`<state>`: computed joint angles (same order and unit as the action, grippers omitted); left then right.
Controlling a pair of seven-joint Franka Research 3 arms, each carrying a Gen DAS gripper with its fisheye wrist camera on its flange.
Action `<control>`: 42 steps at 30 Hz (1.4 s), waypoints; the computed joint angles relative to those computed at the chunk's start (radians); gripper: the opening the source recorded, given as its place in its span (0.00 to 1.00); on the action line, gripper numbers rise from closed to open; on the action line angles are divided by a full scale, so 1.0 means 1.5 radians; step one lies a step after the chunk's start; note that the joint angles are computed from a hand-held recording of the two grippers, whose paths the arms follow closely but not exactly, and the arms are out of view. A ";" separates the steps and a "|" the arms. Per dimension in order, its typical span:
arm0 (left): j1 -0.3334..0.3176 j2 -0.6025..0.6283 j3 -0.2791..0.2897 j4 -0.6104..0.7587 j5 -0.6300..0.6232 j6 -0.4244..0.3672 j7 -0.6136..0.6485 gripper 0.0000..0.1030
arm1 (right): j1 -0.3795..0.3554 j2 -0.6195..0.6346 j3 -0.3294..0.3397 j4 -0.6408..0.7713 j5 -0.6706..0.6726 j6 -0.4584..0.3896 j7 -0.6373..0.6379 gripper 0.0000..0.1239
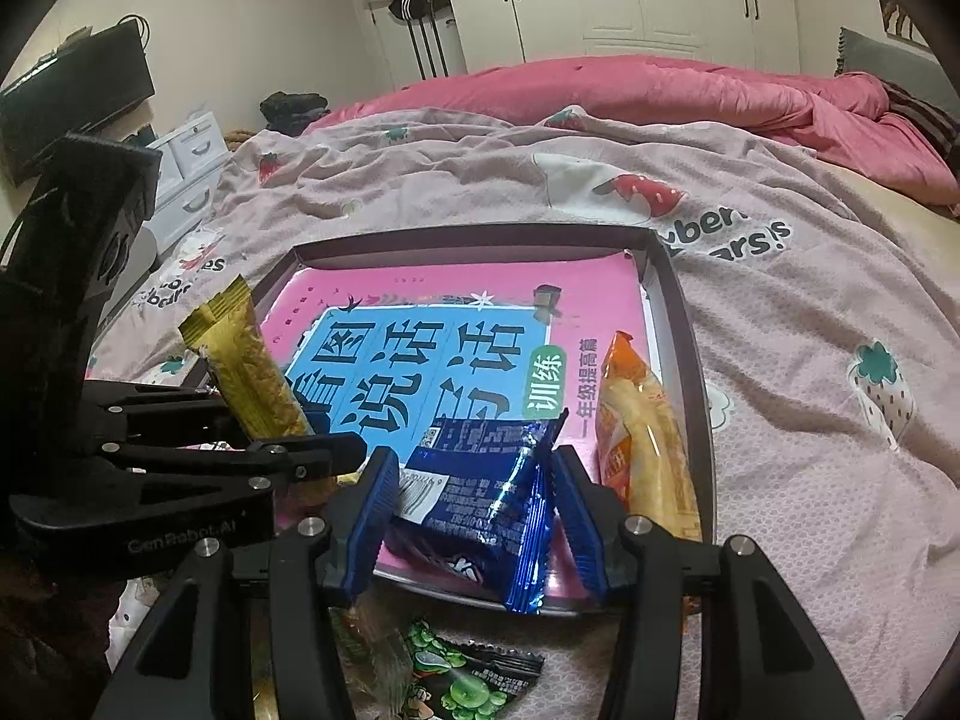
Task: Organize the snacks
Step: 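Lower chip bag into tray, open left tool while right tool releases biscuit pack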
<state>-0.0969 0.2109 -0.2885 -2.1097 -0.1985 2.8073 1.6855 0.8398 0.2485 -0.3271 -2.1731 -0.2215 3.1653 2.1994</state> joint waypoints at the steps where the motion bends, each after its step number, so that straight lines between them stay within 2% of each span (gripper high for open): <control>1: -0.003 -0.001 0.004 0.000 0.007 0.000 -0.008 0.29 | 0.004 0.000 -0.005 0.001 -0.002 -0.001 0.003 0.43; 7: -0.005 -0.006 0.012 -0.003 0.030 0.007 -0.032 0.36 | 0.040 -0.001 -0.048 -0.002 -0.028 -0.003 0.031 0.43; 9: -0.005 -0.011 0.015 -0.005 0.037 0.009 -0.039 0.38 | 0.072 -0.002 -0.085 -0.001 -0.060 -0.014 0.060 0.43; 13: -0.006 -0.021 0.017 -0.013 0.046 0.018 -0.046 0.46 | 0.074 -0.003 -0.091 0.004 -0.108 -0.025 0.099 0.43; 16: -0.011 -0.028 0.024 -0.017 0.065 0.025 -0.064 0.48 | 0.082 -0.001 -0.103 0.011 -0.155 -0.042 0.134 0.43; 23: -0.011 -0.034 0.035 -0.020 0.093 0.037 -0.094 0.52 | 0.036 -0.005 -0.060 0.018 -0.214 -0.048 0.179 0.43; 29: -0.015 -0.005 0.054 0.006 0.159 0.045 -0.148 0.53 | -0.013 -0.012 -0.015 0.019 -0.260 -0.045 0.217 0.43; 36: -0.020 0.038 0.077 0.048 0.242 0.051 -0.233 0.54 | -0.033 -0.025 -0.007 0.019 -0.365 -0.034 0.307 0.43; 42: -0.012 0.040 0.076 0.056 0.262 0.059 -0.276 0.63 | -0.075 -0.032 0.026 0.022 -0.412 -0.034 0.358 0.47</control>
<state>-0.1142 0.2714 -0.1742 -2.0250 0.1951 2.8963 1.2715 0.7268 0.2005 -0.2883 -2.1408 -0.8394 3.1150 2.7371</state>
